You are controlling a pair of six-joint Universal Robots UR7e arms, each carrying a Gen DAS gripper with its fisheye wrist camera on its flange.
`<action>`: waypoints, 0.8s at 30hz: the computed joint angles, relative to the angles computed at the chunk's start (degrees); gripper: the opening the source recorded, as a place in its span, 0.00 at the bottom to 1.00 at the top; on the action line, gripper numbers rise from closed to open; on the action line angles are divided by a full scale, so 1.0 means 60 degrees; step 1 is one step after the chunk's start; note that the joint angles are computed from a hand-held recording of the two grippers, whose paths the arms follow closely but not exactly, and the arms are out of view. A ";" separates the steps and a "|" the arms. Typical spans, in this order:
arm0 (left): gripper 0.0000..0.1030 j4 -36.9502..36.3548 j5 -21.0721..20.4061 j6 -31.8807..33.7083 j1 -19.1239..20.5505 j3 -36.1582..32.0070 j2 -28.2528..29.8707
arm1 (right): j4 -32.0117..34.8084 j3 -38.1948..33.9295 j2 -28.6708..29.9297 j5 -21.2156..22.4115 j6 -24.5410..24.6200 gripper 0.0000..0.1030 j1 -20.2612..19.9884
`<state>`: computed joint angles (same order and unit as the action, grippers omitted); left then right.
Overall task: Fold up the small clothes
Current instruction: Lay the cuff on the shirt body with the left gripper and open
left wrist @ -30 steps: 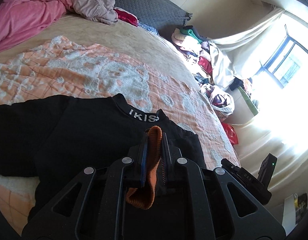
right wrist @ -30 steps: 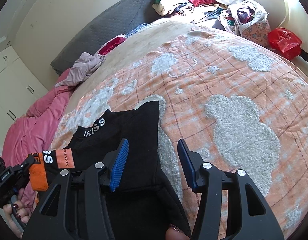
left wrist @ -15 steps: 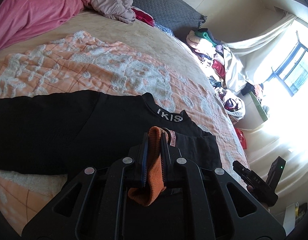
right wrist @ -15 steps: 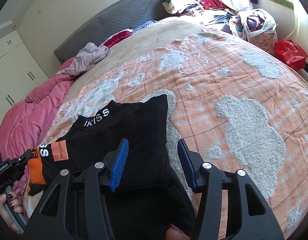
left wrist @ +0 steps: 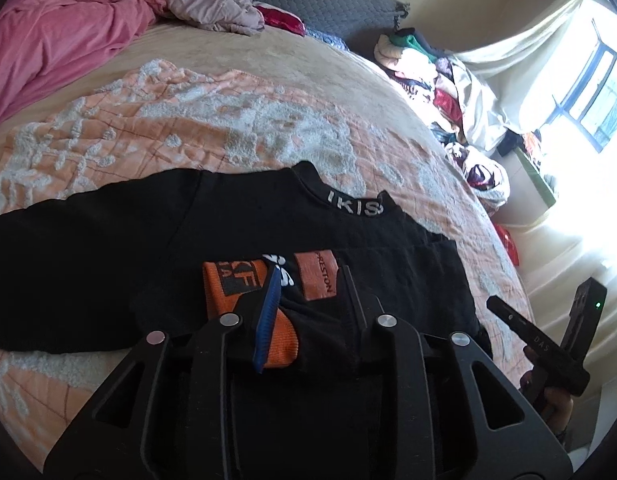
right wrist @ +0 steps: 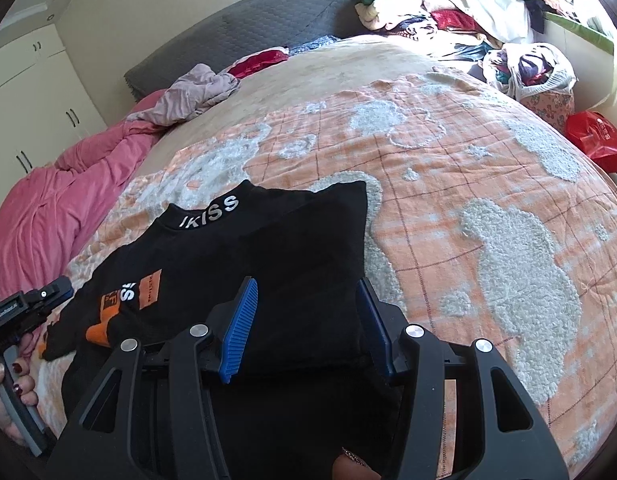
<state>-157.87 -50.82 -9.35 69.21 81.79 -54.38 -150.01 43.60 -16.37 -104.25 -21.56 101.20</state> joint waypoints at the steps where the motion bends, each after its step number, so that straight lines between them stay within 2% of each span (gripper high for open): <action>1: 0.23 0.0192 0.0034 0.0031 0.0015 -0.0068 0.0079 | 0.0053 0.0024 0.0005 0.0026 -0.0168 0.48 0.0026; 6: 0.31 0.1666 0.0577 0.0130 0.0126 -0.0555 0.0554 | 0.0260 0.0101 0.0083 0.0045 -0.0851 0.48 0.0169; 9: 0.35 0.2323 0.0603 -0.0021 0.0256 -0.0677 0.0656 | 0.0563 -0.0048 0.0211 -0.0165 -0.0981 0.48 0.0205; 11: 0.37 0.2303 0.0451 -0.0017 0.0330 -0.0592 0.0608 | 0.0742 -0.0090 0.0261 -0.0391 -0.0915 0.48 0.0209; 15: 0.37 0.2033 0.0356 0.0196 0.0346 -0.0360 0.0489 | 0.1315 -0.0534 0.0540 -0.1327 -0.0536 0.48 0.0197; 18: 0.37 0.1902 0.0364 0.0346 0.0331 -0.0257 0.0461 | 0.1717 -0.0668 0.0548 -0.1144 -0.0062 0.48 0.0097; 21: 0.37 0.1729 0.0330 0.0449 0.0330 -0.0160 0.0430 | 0.1699 -0.0584 0.0494 -0.1075 0.0027 0.49 0.0086; 24: 0.37 0.1550 0.0311 0.0480 0.0325 -0.0036 0.0384 | 0.1663 -0.0485 0.0436 -0.0962 -0.0014 0.54 0.0089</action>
